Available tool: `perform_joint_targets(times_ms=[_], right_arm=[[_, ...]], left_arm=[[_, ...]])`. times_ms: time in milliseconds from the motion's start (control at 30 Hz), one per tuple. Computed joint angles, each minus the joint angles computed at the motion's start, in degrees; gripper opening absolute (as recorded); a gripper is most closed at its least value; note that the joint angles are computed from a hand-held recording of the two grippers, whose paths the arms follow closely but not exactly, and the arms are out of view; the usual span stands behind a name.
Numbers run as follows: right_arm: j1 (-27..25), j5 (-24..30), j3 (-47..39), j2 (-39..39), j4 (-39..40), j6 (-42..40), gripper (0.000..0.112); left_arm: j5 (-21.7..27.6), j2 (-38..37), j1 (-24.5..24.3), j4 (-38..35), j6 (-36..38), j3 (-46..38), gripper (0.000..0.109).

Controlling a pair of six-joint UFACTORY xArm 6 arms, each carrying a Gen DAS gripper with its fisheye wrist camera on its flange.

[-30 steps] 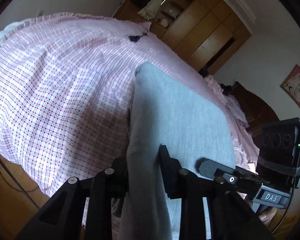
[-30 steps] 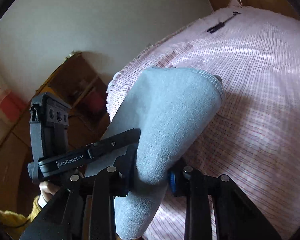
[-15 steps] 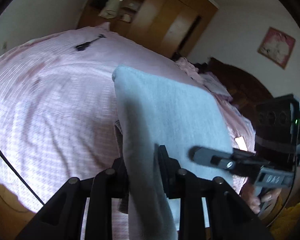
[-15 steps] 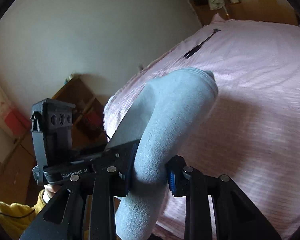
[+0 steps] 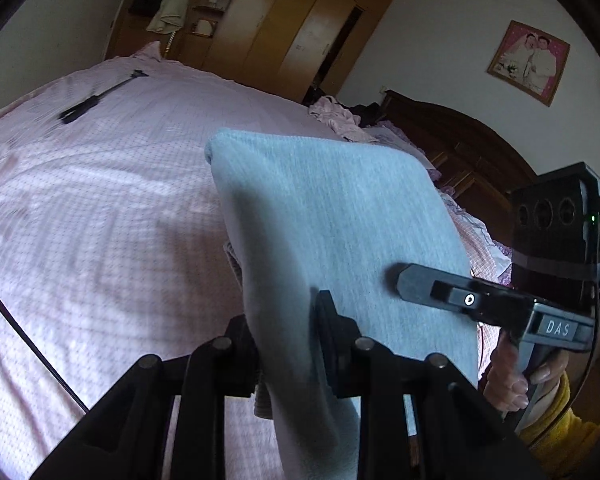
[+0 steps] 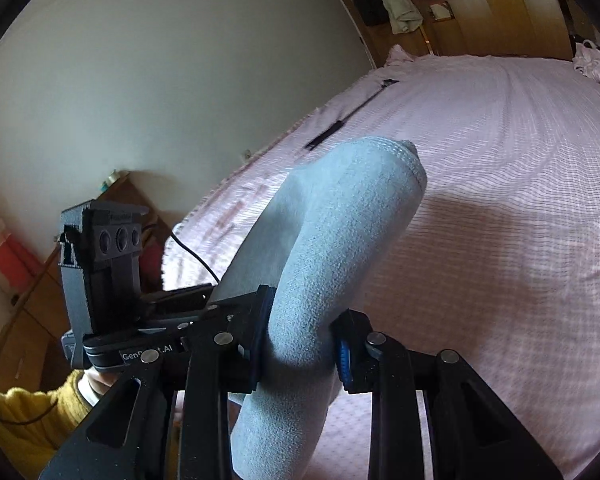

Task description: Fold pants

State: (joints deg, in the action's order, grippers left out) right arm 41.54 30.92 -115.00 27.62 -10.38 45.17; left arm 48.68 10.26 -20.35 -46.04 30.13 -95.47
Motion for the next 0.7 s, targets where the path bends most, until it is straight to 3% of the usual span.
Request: perform_joint_targets(times_ms=[167,400,567,700], right_arm=[[-4.2,-1.9,8.6,-3.1,3.7,-2.4,0.021],[-7.6,1.1,14.5,-2.9,4.1,-1.1,0.022],[-8.3,-5.6,21.7,-4.9,3.2,4.5,0.034],[-7.4,-3.2,22.7,-7.2,-1.3,10.0,0.034]], left_arm=[[1.3,10.6,-2.7,5.1,-3.7,-12.0,0.025],[8.9,28.5,-3.8,11.4,-9.1,-32.5,0.025],[8.9,33.8,-5.1,15.8,-8.6,-37.0,0.035],[12.5,37.5,-4.5,16.1,-10.7,-43.4,0.042]])
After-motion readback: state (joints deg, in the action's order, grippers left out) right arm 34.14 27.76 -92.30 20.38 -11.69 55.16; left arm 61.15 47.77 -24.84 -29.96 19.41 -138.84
